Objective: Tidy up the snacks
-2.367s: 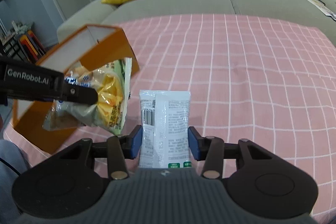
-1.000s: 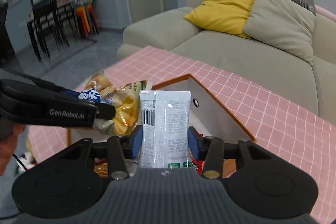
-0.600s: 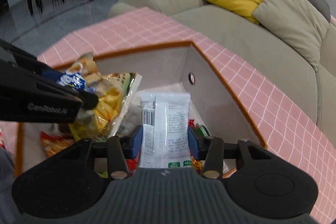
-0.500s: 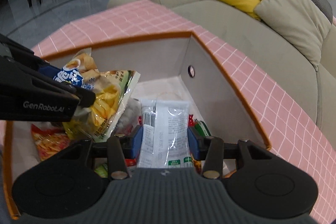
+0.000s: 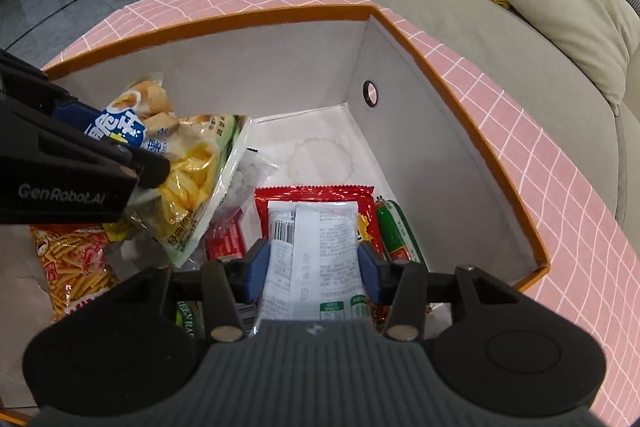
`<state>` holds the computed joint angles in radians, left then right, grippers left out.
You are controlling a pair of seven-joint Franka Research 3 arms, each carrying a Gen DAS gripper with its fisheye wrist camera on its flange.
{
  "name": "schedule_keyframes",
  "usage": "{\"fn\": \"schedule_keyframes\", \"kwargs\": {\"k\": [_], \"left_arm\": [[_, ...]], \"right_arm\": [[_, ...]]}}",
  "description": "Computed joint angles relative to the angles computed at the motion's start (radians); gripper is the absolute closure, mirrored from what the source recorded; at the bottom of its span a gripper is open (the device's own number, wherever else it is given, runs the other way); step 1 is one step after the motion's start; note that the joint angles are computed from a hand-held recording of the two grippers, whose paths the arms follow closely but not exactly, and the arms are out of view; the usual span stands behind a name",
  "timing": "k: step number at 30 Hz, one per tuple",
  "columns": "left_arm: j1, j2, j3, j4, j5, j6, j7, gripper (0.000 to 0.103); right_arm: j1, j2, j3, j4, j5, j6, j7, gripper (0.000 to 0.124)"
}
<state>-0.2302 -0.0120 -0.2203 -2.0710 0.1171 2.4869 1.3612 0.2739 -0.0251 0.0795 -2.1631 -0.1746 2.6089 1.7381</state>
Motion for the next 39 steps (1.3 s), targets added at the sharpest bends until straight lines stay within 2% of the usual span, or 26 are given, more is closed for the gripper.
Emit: {"fn": "schedule_keyframes", "kwargs": {"k": [2, 4, 9, 12, 19, 23, 28, 30, 34, 39], "left_arm": [[0.0, -0.013, 0.0, -0.009, 0.0, 0.01, 0.002, 0.048], [0.001, -0.024, 0.002, -0.014, -0.009, 0.019, 0.009, 0.038], [-0.001, -0.069, 0.005, -0.027, -0.008, 0.04, 0.022, 0.029], [-0.007, -0.107, 0.01, -0.041, -0.021, 0.071, 0.04, 0.023], [-0.018, -0.213, 0.01, -0.106, 0.019, 0.206, 0.016, 0.022], [-0.027, -0.28, 0.011, -0.152, 0.043, 0.283, -0.01, 0.022], [-0.013, -0.372, -0.004, -0.221, 0.096, 0.385, -0.11, 0.022], [0.013, -0.408, -0.023, -0.25, 0.132, 0.438, -0.169, 0.022], [0.112, -0.498, -0.1, -0.316, 0.241, 0.546, -0.304, 0.015], [0.155, -0.6, -0.145, -0.385, 0.333, 0.594, -0.361, 0.012]], "right_arm": [[0.0, -0.009, 0.0, -0.002, 0.008, -0.001, -0.011, 0.074], [-0.002, -0.019, 0.0, -0.004, 0.002, 0.004, -0.001, 0.066], [-0.016, -0.06, 0.0, -0.012, 0.042, 0.017, 0.014, 0.055], [-0.033, -0.096, 0.009, -0.02, 0.018, 0.029, 0.064, 0.048], [-0.082, -0.217, 0.041, -0.066, -0.006, 0.059, 0.178, 0.037], [-0.128, -0.319, 0.081, -0.12, -0.034, 0.077, 0.26, 0.035], [-0.187, -0.478, 0.142, -0.216, -0.045, 0.1, 0.366, 0.029], [-0.23, -0.555, 0.186, -0.255, -0.066, 0.097, 0.417, 0.029], [-0.278, -0.708, 0.231, -0.336, -0.064, 0.097, 0.49, 0.029], [-0.302, -0.898, 0.277, -0.431, -0.039, 0.067, 0.534, 0.029]]}}
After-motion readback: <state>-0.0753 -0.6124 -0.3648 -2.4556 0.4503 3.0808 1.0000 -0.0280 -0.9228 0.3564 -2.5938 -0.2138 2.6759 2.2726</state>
